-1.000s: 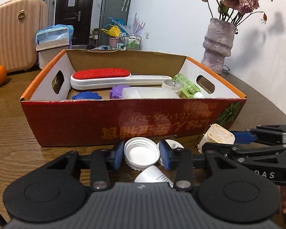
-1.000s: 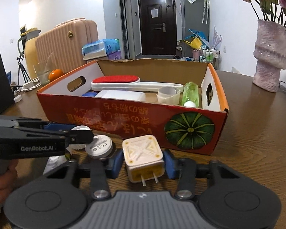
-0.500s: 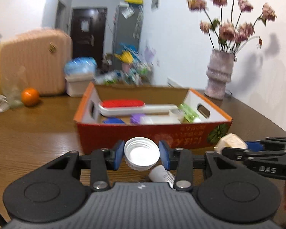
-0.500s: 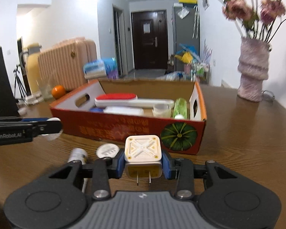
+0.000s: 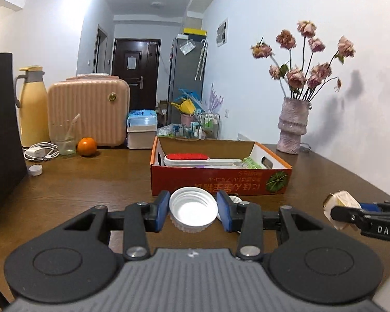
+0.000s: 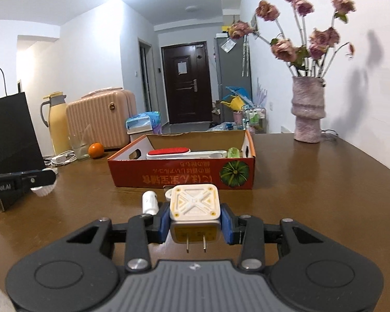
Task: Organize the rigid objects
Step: 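Carry the white lid and plug into the box and open both grippers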
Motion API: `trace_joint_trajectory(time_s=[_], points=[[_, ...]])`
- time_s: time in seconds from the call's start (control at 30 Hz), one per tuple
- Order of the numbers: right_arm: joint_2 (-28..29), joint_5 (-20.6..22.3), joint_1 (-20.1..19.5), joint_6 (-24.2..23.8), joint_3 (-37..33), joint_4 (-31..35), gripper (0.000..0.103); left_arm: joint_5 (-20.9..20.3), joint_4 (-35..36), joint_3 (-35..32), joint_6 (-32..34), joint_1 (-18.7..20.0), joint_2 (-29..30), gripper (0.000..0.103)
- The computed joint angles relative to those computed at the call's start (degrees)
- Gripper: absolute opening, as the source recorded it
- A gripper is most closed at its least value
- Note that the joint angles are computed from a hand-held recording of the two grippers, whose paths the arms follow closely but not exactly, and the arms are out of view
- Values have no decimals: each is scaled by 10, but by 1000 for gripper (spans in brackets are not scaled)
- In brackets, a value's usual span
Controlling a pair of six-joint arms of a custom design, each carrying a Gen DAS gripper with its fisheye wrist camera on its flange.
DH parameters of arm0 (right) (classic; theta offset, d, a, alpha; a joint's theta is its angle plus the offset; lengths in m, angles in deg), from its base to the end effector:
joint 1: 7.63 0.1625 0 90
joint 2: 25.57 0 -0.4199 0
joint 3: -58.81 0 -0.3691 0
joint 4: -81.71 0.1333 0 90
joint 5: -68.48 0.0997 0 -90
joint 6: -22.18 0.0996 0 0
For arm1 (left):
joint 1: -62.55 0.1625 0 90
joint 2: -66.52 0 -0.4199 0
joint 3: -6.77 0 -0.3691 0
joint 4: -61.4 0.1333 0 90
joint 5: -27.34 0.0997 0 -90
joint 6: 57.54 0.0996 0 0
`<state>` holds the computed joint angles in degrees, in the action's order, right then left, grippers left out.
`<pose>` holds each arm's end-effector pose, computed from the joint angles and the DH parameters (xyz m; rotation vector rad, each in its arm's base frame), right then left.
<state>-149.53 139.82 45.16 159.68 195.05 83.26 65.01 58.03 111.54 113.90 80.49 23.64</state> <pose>0.0143 -0.2543 0.3129 0.3617 -2.0553 1.4632 -0.3422 -0.3338 0.0187 1.0047 2.2709 -1.3104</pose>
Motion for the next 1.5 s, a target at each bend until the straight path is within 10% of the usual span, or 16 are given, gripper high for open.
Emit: trace_joint_trajectory(time_s=[0.3, 0.63, 0.93, 1.17, 1.5], points=[[-145, -113, -109, -32, 61, 72, 38, -4, -17, 59, -29, -36, -40, 41], [7, 57, 74, -3, 1, -15, 38, 37, -44, 2, 70, 31, -20, 41], [232, 181, 209, 7, -191, -58, 38, 145, 70, -273, 179, 168, 104, 41], [430, 260, 224, 45, -424, 43, 38, 194, 300, -605, 197, 238, 286, 41], [561, 365, 234, 20, -576, 127, 38, 209, 420, -789, 212, 268, 396, 41]])
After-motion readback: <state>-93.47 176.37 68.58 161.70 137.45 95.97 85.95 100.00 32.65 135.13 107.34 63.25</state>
